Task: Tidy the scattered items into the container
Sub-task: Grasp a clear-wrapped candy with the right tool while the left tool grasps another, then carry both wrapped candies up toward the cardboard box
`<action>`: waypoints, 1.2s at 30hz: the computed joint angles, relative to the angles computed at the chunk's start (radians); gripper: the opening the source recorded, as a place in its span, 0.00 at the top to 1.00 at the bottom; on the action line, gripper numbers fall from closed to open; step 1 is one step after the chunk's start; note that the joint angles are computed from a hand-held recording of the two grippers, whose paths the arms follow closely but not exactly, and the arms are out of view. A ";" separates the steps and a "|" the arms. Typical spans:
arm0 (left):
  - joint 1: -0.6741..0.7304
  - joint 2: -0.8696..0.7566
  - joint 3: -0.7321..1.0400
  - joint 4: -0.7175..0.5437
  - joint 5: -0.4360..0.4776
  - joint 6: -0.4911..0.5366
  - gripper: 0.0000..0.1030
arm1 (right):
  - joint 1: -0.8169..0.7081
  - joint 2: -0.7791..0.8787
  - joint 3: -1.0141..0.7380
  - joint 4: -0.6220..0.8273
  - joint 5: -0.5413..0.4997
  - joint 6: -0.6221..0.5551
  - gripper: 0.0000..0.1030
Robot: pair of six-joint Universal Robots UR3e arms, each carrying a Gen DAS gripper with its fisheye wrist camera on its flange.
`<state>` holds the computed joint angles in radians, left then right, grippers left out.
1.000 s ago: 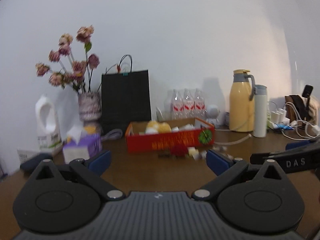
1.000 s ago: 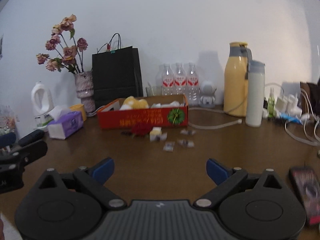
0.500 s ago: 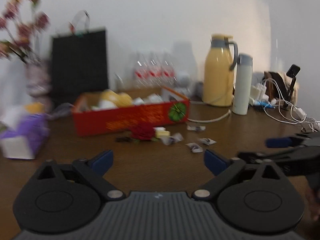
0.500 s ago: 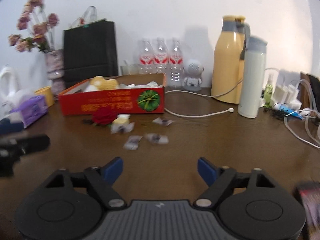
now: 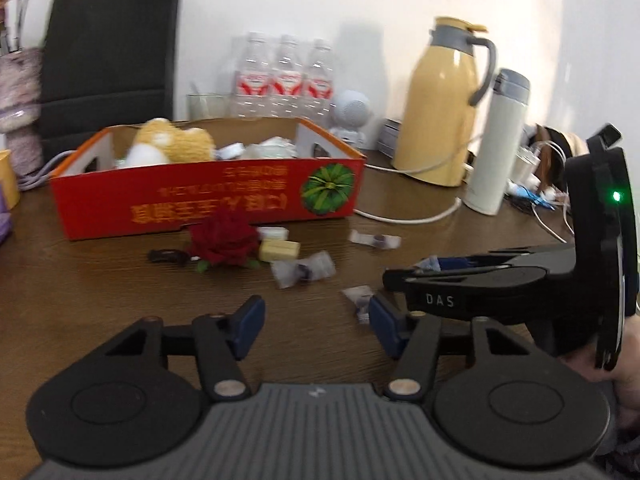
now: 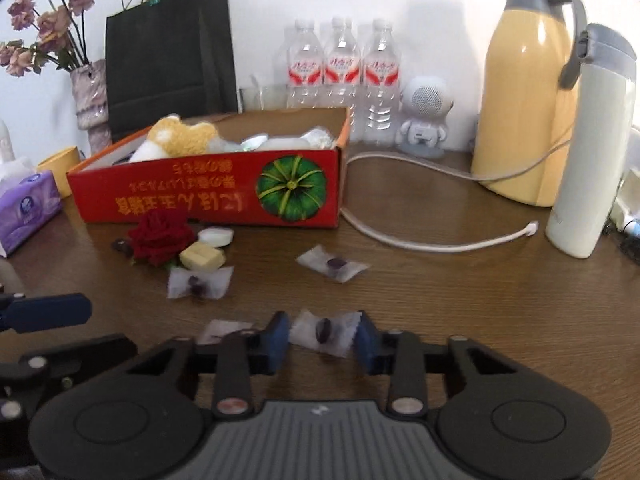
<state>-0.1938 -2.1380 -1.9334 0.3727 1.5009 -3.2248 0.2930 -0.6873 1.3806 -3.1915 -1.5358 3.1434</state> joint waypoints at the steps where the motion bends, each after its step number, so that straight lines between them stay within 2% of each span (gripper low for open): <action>1: -0.008 -0.017 0.032 -0.022 0.006 -0.001 0.45 | -0.010 -0.005 0.013 -0.009 0.015 0.002 0.72; 3: -0.028 -0.053 0.109 -0.087 0.022 -0.020 0.46 | -0.029 -0.012 0.043 -0.037 0.038 0.013 0.81; 5: -0.052 -0.085 0.195 -0.169 0.048 -0.049 0.49 | -0.046 -0.023 0.072 -0.059 0.052 0.032 0.83; 7: -0.072 -0.115 0.265 -0.222 0.069 -0.075 0.49 | -0.059 -0.032 0.106 -0.101 0.056 0.048 0.90; 10: -0.101 -0.163 0.340 -0.257 0.100 -0.074 0.49 | -0.079 -0.039 0.143 -0.155 0.062 0.084 0.92; 12: -0.118 -0.186 0.357 -0.258 0.130 -0.069 0.64 | -0.081 -0.048 0.151 -0.161 0.054 0.090 0.92; 13: -0.132 -0.198 0.369 -0.257 0.167 -0.065 0.80 | -0.081 -0.053 0.161 -0.178 0.052 0.089 0.92; 17: -0.124 -0.186 0.338 -0.230 0.181 -0.099 0.84 | -0.076 -0.057 0.181 -0.223 0.062 0.069 0.93; 20: -0.131 -0.143 0.248 -0.136 0.242 -0.097 0.84 | -0.062 -0.061 0.189 -0.249 0.059 0.068 0.93; 23: -0.113 -0.013 0.057 -0.005 0.246 -0.112 0.85 | -0.007 -0.110 0.236 -0.282 -0.012 0.078 0.93; 28: -0.120 0.229 -0.273 0.222 0.333 -0.090 0.84 | 0.101 -0.219 0.390 -0.418 -0.066 0.119 0.93; 33: -0.219 0.378 -0.489 0.391 0.546 -0.047 0.84 | 0.233 -0.318 0.506 -0.473 -0.186 0.167 0.93; 36: -0.289 0.416 -0.587 0.488 0.638 -0.037 0.84 | 0.326 -0.353 0.572 -0.529 -0.271 0.166 0.93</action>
<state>-0.4828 -1.7220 -2.5201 0.8606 2.1391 -3.2618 0.6186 -1.0404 1.9523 -3.7206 -1.8072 3.3091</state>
